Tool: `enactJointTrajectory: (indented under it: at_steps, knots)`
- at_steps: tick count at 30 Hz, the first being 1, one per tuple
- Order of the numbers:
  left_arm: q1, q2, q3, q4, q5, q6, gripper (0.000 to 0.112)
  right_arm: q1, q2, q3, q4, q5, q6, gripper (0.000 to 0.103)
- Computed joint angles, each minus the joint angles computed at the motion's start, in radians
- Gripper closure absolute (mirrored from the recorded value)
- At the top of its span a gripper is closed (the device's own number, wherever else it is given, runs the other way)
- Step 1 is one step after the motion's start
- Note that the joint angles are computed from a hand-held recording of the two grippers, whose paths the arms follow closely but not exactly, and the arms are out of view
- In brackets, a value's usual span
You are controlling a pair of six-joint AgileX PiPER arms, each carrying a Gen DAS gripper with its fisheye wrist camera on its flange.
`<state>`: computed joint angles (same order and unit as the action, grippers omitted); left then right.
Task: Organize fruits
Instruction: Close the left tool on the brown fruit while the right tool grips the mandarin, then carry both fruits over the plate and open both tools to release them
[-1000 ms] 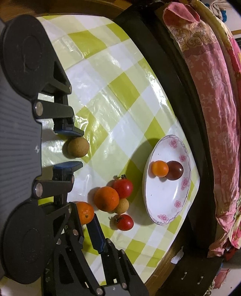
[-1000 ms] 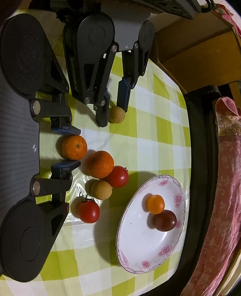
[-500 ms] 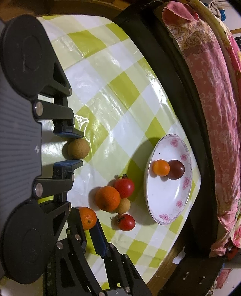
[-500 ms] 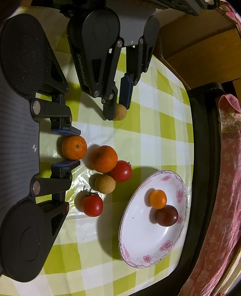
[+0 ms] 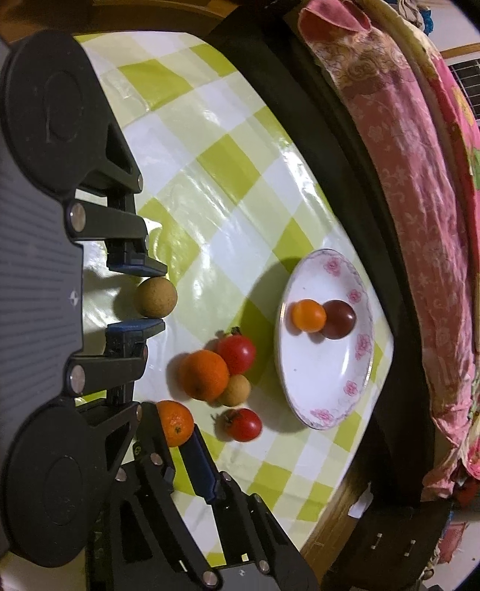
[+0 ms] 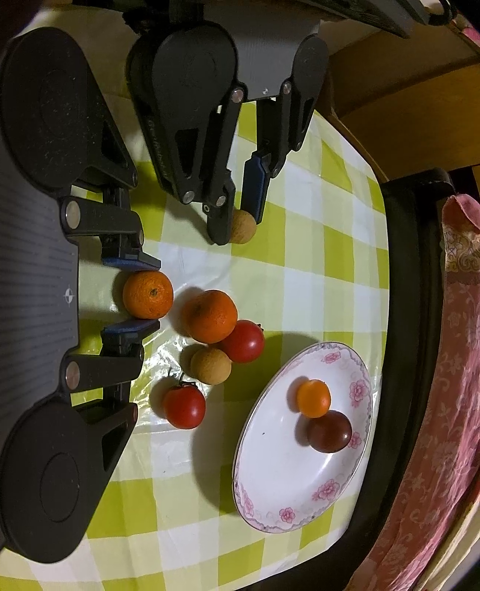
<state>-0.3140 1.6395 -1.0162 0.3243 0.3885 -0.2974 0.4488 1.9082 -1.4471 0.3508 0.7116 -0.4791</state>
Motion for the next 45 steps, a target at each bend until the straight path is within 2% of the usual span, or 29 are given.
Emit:
enactJointTrajectory:
  at_steps: [10,20,33,45]
  knots:
    - [-0.008,0.014,-0.061,-0.012,0.013,0.003,0.081,-0.044,-0.029,-0.010,0.039,-0.014,-0.005,0.080]
    - [-0.040,0.086,-0.199,-0.009,0.032,-0.004,0.081,-0.080,-0.027,-0.055,0.028,-0.061,0.039,0.080]
    - [-0.054,0.204,-0.347,0.057,0.068,-0.081,0.081,-0.105,0.047,-0.151,-0.038,-0.101,0.125,0.080]
    - [-0.053,0.266,-0.397,0.106,0.072,-0.138,0.081,-0.117,0.138,-0.244,-0.061,-0.100,0.142,0.079]
